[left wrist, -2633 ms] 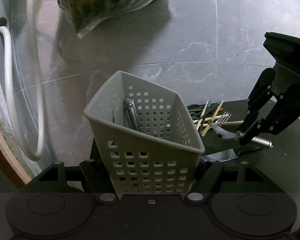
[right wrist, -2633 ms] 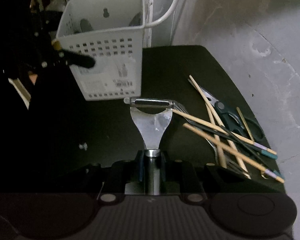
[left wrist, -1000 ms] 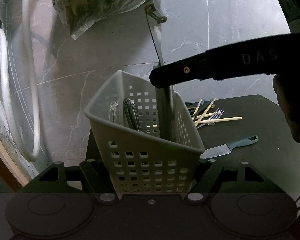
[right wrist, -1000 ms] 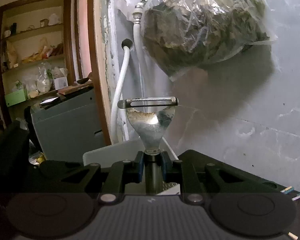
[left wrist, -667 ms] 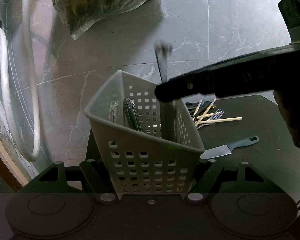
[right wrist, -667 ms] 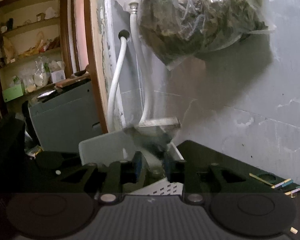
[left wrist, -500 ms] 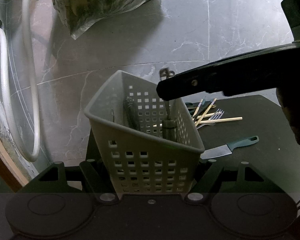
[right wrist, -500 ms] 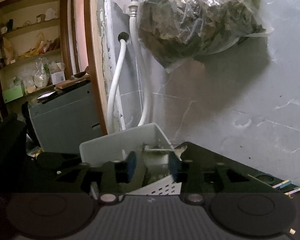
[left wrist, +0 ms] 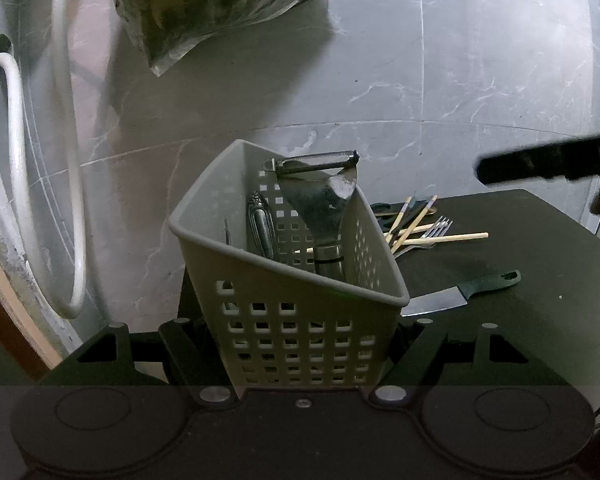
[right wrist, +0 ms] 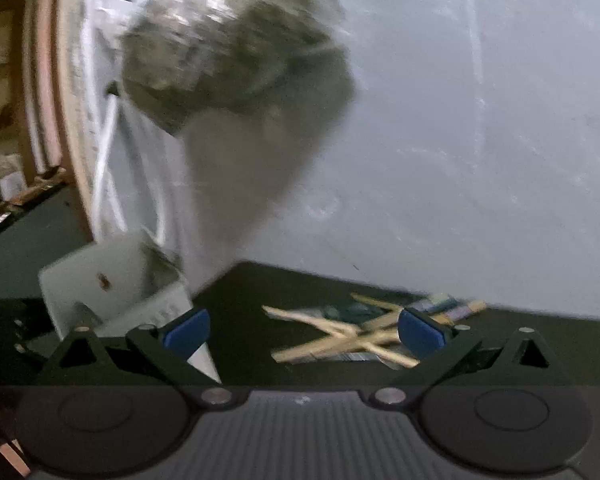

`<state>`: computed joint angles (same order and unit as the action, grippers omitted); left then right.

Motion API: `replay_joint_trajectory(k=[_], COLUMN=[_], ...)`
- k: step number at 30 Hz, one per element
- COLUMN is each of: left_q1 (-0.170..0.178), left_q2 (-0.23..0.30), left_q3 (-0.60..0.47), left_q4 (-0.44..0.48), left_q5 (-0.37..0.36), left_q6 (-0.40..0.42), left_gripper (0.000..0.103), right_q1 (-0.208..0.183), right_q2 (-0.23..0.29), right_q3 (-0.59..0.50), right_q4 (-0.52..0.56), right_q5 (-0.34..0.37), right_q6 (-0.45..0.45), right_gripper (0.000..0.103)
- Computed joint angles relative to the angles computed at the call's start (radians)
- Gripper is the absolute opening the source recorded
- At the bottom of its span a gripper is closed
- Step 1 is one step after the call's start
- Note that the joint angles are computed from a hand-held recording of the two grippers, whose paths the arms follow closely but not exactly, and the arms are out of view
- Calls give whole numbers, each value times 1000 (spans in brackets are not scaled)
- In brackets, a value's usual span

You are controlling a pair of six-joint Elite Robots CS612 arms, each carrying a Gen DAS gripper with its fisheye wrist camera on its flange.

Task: Organize utensils
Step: 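Lower the peeler into the basket and open the right gripper, then move the right gripper to the green-handled knife and grasp its handle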

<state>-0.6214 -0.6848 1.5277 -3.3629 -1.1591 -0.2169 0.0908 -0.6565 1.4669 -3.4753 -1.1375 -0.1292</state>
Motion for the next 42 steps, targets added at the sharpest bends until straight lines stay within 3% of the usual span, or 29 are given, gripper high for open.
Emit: replay_joint_trajectory(k=[5,10,15,19,29,36,42], left_q1=[-1,-1,-1,-2,-5,-5,-5], left_q2=[-1,-1,-2,-3,-4,-5,-5], left_q3=[1,1,2,3,3,3,3], left_q4=[3,2,7,8,17,20,22], left_q5=[3,3,6,10,20,22,23], left_q6=[0,1,-1,-3,-13,-14,-12], left_gripper=[77,77,77,77,77,77,77], right_q1=[-10,-17,-15,-19,-26,-41,-49], right_q2=[-28,-35,-32,-25,4,32,40], right_q3=[43,48,31,11,-47,-92,-94], right_q4=[133,236,316,365,416,480,482], right_q5=[-124,-206,-246,-232,-167,-69,-39], right_q6=[-159,-221,-336,-404,-371,-231,-200], right_gripper=[103,103,103,103,103,103,103])
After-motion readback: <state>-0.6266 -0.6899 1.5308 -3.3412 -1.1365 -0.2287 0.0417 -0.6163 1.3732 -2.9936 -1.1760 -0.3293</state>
